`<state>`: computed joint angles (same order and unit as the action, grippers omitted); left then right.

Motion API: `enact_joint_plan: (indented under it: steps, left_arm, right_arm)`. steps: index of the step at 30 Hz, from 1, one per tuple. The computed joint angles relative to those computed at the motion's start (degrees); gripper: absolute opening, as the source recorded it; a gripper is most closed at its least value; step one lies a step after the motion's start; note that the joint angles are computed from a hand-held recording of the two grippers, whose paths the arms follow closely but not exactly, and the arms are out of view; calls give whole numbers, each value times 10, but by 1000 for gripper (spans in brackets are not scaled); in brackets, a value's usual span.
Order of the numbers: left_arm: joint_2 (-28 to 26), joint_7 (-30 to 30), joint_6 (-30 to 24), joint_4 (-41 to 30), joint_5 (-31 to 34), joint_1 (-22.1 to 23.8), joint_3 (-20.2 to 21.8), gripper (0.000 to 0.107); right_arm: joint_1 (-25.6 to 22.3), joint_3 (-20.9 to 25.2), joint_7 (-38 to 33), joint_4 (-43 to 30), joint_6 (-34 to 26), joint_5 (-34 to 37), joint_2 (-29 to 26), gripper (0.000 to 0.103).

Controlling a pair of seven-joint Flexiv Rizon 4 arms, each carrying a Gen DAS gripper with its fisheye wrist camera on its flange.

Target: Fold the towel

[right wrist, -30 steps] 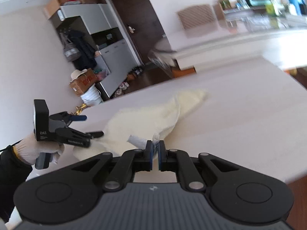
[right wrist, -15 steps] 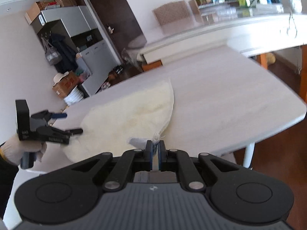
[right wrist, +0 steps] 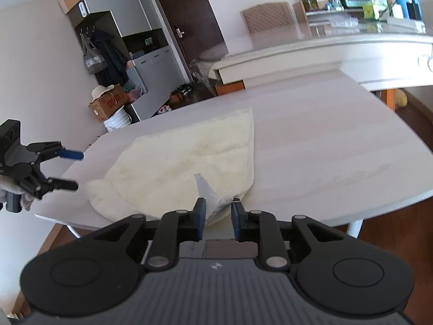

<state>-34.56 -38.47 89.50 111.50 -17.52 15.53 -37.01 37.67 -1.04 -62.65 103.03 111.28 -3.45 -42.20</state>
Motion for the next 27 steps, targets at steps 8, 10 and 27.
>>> enact_joint_plan:
  steps: [8, 10, 27]
  left_arm:
    - [-31, 7, -159, -100, -46, -69, 70, 60]
    - [-32, 4, -190, -115, -61, -82, 87, 54]
    - [26, 99, -140, -44, -196, -144, 132, 13]
  right_arm:
    - [1, -10, -21, 20, 14, 4, 12, 37]
    - [-15, 3, -34, 24, 21, -11, 13, 40]
    - [-135, 54, -308, 52, 10, -303, 26, 43]
